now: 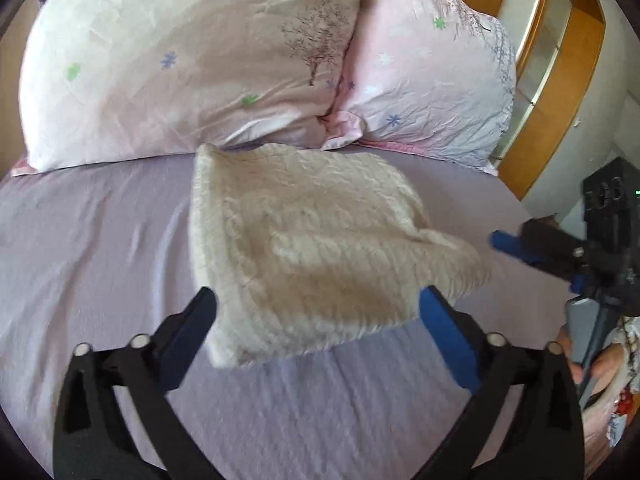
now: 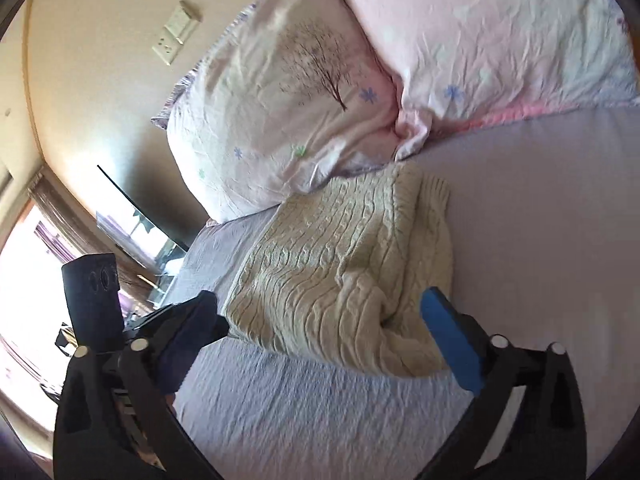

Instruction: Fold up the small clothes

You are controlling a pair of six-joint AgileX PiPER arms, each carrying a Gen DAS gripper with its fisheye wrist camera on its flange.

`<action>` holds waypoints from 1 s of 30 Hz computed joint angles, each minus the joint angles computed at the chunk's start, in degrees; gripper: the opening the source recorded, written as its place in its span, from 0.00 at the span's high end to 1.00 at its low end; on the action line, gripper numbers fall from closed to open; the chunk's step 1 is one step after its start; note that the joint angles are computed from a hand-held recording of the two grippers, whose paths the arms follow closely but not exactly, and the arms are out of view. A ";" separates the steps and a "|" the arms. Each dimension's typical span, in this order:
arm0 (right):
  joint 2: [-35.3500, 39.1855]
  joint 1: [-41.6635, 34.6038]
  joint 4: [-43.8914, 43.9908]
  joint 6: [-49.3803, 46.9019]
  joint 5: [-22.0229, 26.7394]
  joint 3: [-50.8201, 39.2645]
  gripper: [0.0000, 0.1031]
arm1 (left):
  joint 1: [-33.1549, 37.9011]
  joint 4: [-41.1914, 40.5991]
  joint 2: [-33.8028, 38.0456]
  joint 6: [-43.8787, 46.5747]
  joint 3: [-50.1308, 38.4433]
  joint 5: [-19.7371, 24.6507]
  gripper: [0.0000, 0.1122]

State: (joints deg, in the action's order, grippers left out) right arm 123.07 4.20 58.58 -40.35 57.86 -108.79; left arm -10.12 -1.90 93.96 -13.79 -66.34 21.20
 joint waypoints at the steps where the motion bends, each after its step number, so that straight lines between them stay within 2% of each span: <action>1: -3.20 -0.91 1.08 -3.87 -2.31 5.53 0.01 | -0.77 3.44 -1.37 -3.78 2.29 -0.83 0.10; 2: -6.28 -0.63 0.05 -5.45 -4.72 9.92 0.01 | -0.83 4.58 -3.26 -5.56 5.79 -1.84 0.10; 4: -10.41 1.67 -8.89 -1.74 -10.00 15.40 0.01 | -1.35 8.09 -5.11 -10.85 9.69 -2.23 0.10; 6: -13.16 6.89 -20.35 5.07 -19.85 22.07 0.01 | -3.13 19.02 -4.81 -22.12 11.49 0.62 0.10; 8: -14.28 10.81 -31.81 12.74 -26.19 26.09 0.01 | -5.73 29.34 -3.88 -32.96 12.20 4.66 0.10; 9: -14.25 12.83 -37.54 17.30 -28.54 27.07 0.01 | -6.30 31.65 -3.17 -35.77 12.50 4.94 0.10; 11: -13.81 15.58 -46.45 25.88 -28.57 26.78 0.01 | -5.84 30.13 -2.50 -35.20 13.19 3.75 0.10; 13: -13.09 16.81 -49.96 30.14 -28.40 26.39 0.01 | -6.53 33.05 -2.36 -38.02 13.41 4.38 0.10; 16: -14.36 16.62 -50.20 31.12 -28.05 28.16 0.01 | -7.38 35.35 -1.33 -40.36 12.64 6.00 0.10; 20: -12.64 17.90 -56.72 37.96 -25.87 26.48 0.01 | -7.92 38.12 0.58 -43.84 10.86 7.56 0.10; 23: -12.27 17.94 -56.57 38.55 -24.48 25.77 0.01 | -8.32 40.80 0.89 -46.64 11.05 7.22 0.10; 30: -12.13 17.84 -56.44 38.17 -23.40 25.27 0.01 | -8.20 40.98 0.88 -46.16 11.20 6.72 0.10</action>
State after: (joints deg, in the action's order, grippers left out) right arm 110.94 22.04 2.14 -2.18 34.46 -83.51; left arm -18.33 39.08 94.84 -59.95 -55.15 27.92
